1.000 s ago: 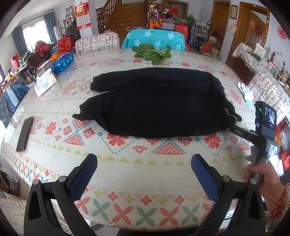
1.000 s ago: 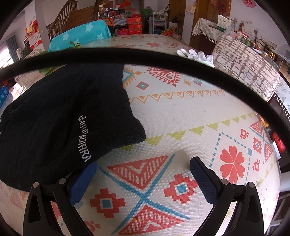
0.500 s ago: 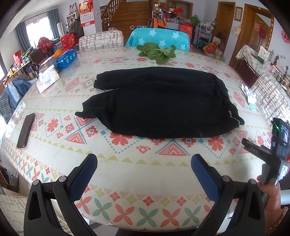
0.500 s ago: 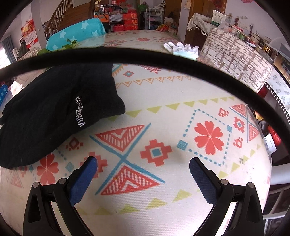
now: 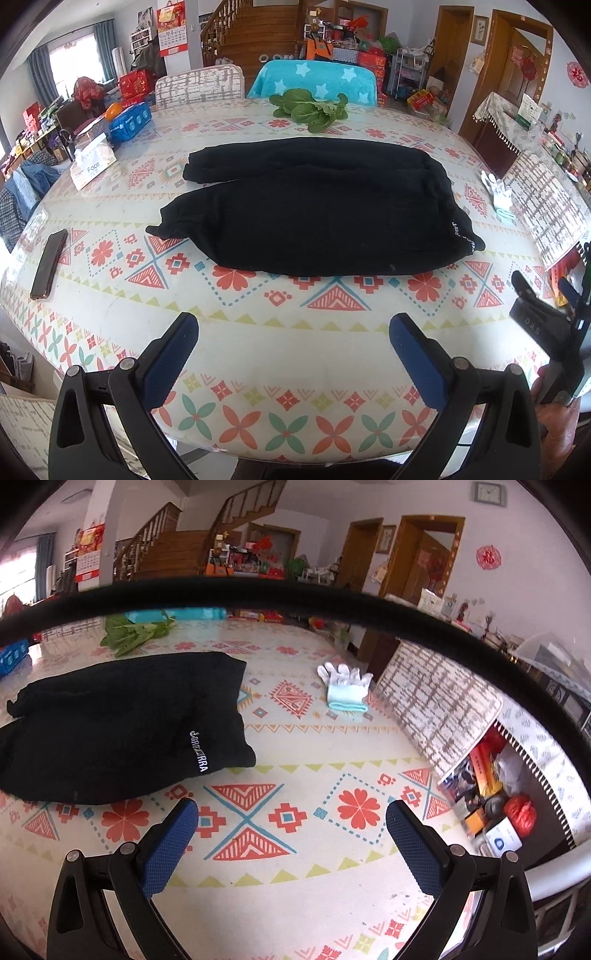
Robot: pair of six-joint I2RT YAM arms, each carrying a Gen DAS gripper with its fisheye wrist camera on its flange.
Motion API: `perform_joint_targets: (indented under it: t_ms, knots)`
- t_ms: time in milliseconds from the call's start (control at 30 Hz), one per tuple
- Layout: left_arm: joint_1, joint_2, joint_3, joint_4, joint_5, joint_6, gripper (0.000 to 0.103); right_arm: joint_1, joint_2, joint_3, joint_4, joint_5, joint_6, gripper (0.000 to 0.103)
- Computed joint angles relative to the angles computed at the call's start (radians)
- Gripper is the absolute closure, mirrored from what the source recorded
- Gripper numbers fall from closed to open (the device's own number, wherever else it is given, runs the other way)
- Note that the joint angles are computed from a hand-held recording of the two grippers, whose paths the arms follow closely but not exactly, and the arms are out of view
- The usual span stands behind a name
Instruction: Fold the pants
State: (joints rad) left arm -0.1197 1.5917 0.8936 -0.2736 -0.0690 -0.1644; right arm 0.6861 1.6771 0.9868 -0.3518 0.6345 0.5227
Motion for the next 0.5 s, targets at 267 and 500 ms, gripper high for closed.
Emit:
perform_joint_targets:
  t_ms: [267,500]
  knots:
    - [0.076,-0.034,-0.036,-0.002,0.007,-0.061,0.000,-0.018,-0.003,-0.022,-0.020,-0.129,-0.004,0.000]
    - [0.196,-0.037,-0.057,0.003,-0.006,-0.078,0.000,-0.040,-0.029,-0.082,0.032,-0.216,-0.015,0.000]
